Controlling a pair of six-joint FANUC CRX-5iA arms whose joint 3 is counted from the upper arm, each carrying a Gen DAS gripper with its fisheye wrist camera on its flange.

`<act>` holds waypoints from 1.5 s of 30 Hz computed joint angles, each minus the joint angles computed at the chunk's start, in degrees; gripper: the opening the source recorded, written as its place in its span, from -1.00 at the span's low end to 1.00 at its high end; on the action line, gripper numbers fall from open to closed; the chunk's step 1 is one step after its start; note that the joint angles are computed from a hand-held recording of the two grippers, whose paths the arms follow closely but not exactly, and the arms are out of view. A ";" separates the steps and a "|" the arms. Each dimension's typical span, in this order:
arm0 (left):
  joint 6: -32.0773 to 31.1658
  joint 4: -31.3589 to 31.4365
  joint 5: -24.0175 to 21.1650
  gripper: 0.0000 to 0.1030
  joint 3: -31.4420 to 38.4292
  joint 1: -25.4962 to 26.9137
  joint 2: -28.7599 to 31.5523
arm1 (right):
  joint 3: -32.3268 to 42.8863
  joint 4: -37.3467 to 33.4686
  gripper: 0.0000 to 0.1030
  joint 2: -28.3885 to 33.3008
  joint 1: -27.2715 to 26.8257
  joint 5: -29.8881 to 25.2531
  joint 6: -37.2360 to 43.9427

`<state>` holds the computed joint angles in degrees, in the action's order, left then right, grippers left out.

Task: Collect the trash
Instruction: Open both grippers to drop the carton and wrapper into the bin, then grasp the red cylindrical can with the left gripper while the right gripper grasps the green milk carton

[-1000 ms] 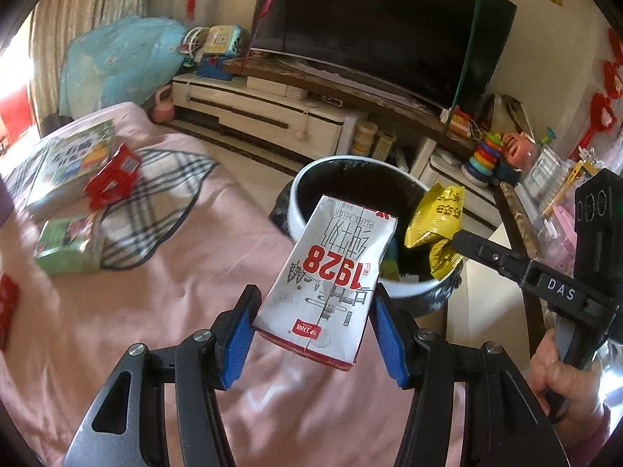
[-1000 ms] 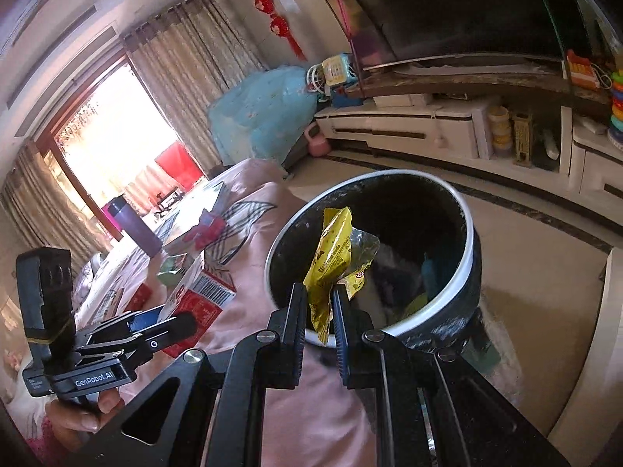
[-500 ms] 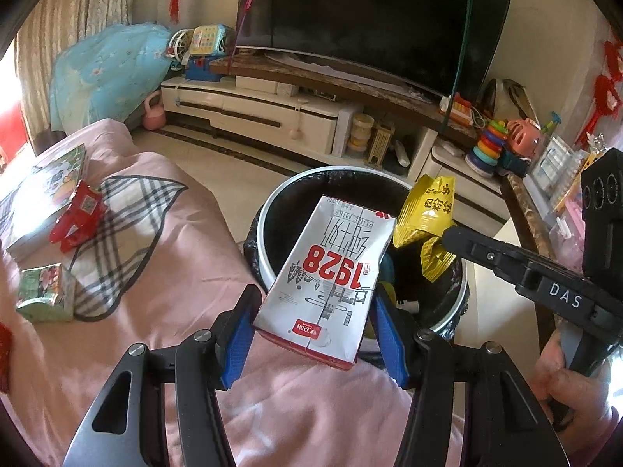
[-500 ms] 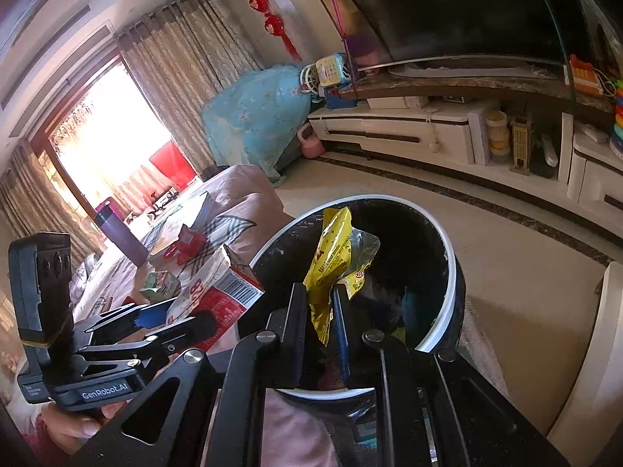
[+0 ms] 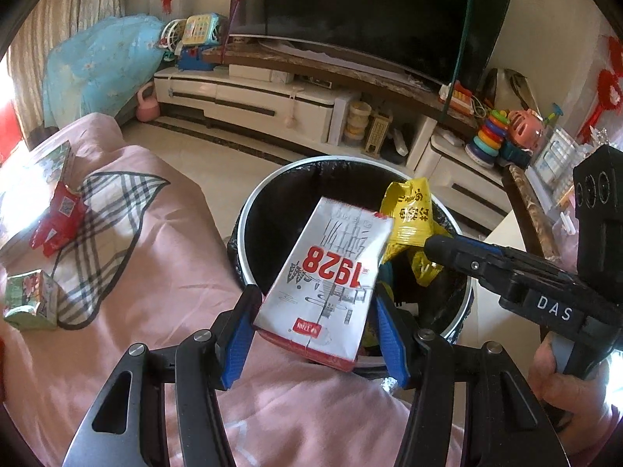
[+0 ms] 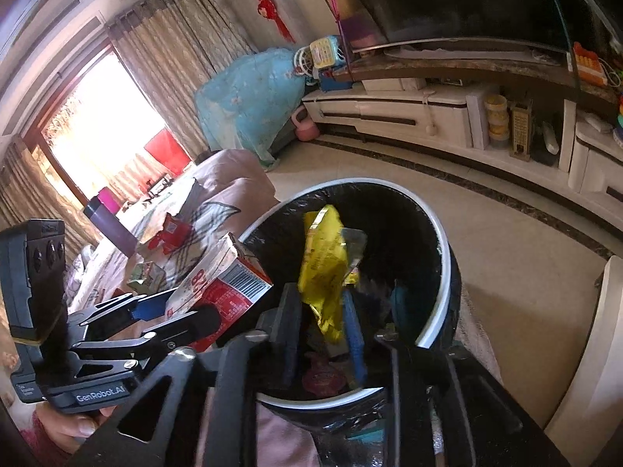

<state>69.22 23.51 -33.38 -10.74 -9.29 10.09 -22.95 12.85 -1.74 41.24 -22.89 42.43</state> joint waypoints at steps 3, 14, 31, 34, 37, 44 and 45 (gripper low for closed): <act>0.16 0.54 0.48 0.22 -0.50 0.17 -0.52 | -0.27 0.34 -0.18 -0.22 -0.01 0.13 -0.52; -3.46 5.94 7.13 0.43 -11.70 3.15 -8.83 | -4.14 8.81 0.52 -2.46 1.40 4.78 -9.62; -6.21 9.40 3.82 0.43 -28.68 17.76 -25.78 | 2.05 0.59 0.75 3.00 10.22 6.12 0.49; -6.86 9.42 2.67 0.43 -30.45 20.83 -28.31 | 4.46 -2.57 0.79 4.88 11.66 5.29 4.05; -6.78 8.83 1.38 0.43 -31.81 23.83 -30.51 | 7.07 -5.30 0.81 6.92 12.75 4.20 7.34; -7.49 8.66 -0.86 0.43 -33.82 29.39 -33.36 | 13.50 -12.41 0.83 11.40 14.03 0.80 16.52; -7.47 8.30 -1.21 0.43 -33.86 30.14 -33.66 | 14.67 -13.48 0.83 12.20 14.15 -0.01 18.03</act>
